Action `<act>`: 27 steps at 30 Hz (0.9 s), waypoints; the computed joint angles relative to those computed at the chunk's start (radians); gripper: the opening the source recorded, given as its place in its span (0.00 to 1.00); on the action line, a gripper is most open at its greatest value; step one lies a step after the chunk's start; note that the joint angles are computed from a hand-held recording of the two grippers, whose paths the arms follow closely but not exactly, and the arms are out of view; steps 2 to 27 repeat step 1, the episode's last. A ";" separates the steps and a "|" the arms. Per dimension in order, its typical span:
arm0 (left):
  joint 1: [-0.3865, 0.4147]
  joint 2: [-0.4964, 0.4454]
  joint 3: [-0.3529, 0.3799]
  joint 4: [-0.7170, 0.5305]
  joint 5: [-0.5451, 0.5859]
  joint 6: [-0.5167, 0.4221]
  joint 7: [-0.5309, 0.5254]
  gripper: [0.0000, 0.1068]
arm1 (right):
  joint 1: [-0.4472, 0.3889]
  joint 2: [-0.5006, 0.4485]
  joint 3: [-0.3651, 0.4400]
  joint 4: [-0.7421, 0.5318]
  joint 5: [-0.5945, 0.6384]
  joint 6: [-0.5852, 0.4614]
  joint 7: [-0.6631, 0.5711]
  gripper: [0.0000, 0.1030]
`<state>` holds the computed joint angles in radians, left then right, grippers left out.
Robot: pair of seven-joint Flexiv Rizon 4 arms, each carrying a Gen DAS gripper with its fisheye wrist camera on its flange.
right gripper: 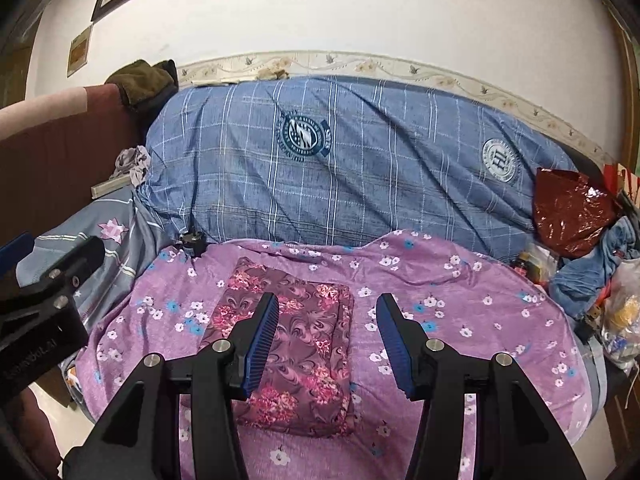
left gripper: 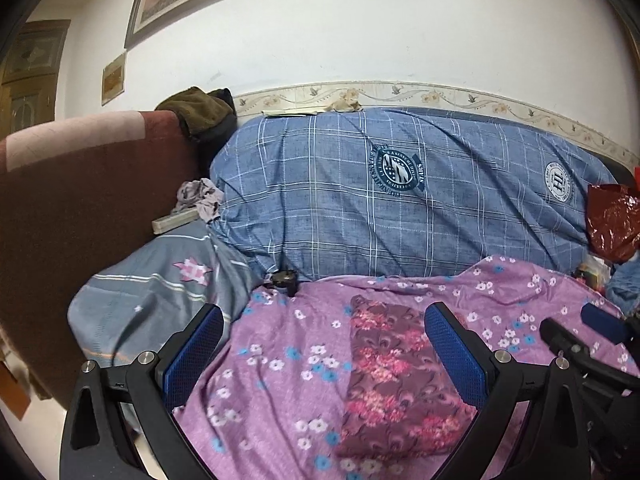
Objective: Fold small clothes
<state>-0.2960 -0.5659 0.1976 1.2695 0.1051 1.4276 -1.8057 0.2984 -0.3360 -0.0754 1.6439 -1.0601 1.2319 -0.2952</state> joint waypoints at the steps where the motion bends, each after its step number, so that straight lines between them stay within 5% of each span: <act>1: 0.015 -0.031 -0.015 -0.043 -0.016 -0.022 0.012 0.96 | -0.003 -0.019 -0.001 -0.017 0.012 -0.006 -0.014 0.51; 27: 0.015 -0.031 -0.015 -0.043 -0.016 -0.022 0.012 0.96 | -0.003 -0.019 -0.001 -0.017 0.012 -0.006 -0.014 0.51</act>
